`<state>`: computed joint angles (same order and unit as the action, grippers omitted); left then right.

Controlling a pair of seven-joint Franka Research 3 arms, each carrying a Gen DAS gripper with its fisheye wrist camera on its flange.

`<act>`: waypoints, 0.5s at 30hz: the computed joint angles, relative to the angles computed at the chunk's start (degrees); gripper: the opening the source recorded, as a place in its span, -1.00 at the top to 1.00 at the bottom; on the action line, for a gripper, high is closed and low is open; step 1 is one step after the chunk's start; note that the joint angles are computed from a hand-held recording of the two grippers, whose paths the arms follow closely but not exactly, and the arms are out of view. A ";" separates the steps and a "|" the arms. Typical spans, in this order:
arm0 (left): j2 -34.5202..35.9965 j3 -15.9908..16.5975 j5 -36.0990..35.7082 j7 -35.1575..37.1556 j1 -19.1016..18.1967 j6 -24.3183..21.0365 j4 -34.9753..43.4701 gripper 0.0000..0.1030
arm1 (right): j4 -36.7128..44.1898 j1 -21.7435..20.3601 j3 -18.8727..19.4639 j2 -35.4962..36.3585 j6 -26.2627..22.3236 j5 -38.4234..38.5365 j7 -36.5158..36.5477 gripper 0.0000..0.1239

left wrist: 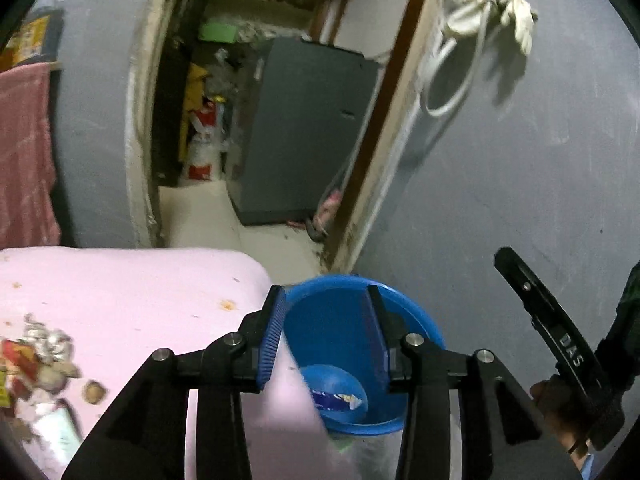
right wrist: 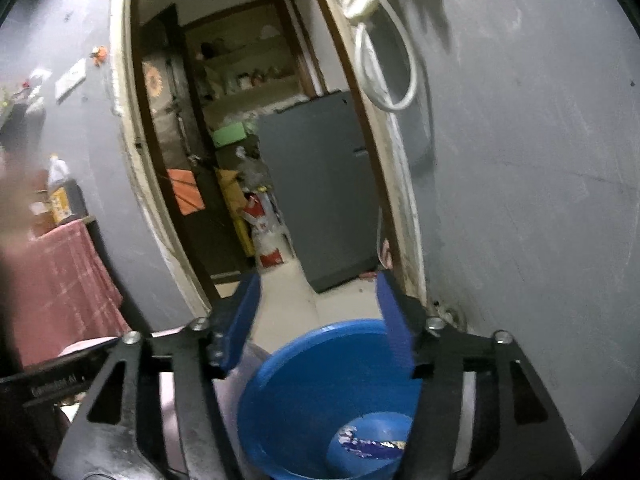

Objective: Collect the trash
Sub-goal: 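Open the right gripper to drop the blue wrapper into the basin, then close the right gripper on the white card while the left grips a tan scrap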

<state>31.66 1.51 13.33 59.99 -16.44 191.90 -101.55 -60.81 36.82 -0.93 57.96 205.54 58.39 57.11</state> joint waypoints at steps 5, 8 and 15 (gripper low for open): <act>-4.97 15.98 -10.01 2.35 -13.45 6.43 -8.78 -0.18 | -5.05 -3.92 8.24 -1.75 5.06 -18.03 7.70 -0.44; -7.16 23.89 -19.31 7.60 -21.38 10.87 -14.45 -0.41 | -5.51 -4.93 10.58 -1.47 5.29 -26.12 11.97 -0.57; -10.81 34.44 -42.06 24.12 -34.40 19.48 -24.55 -0.91 | -3.95 -6.48 14.58 0.84 5.31 -43.05 22.43 -0.66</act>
